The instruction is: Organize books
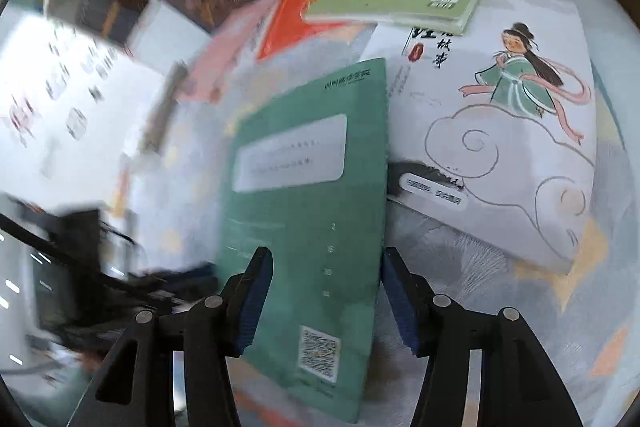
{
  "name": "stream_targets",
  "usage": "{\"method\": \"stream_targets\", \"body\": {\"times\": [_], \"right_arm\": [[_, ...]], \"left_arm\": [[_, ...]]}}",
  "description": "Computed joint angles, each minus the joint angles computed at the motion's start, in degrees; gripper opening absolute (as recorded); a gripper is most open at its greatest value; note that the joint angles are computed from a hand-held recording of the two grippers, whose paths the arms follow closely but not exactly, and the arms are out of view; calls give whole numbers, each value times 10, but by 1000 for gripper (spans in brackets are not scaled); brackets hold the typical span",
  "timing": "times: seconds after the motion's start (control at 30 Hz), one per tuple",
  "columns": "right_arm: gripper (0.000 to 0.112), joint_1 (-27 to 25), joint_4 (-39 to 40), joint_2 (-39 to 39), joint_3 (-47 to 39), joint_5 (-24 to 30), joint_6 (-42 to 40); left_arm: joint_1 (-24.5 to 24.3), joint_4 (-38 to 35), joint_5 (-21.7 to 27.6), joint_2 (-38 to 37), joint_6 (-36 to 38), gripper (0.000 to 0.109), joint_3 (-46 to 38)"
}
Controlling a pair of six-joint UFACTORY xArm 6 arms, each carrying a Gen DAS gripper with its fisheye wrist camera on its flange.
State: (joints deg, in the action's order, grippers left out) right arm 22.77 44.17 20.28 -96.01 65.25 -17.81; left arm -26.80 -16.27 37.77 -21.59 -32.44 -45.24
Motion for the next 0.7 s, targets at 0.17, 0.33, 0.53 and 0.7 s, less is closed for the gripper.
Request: {"method": "stream_targets", "body": {"times": [0.17,0.33,0.53,0.7], "right_arm": [[54,-12,159,-1,-39,68,-33],[63,57,108,35,-146,72,-9],[69,143,31,118,-271,102,21],[69,189,-77,105,-237,62,32]], "left_arm": [[8,-18,-9,-29,-2,28,25],[33,89,19,-153,-131,28,89],[73,240,174,-338,-271,28,132],[103,270,239,-413,-309,28,157]]}}
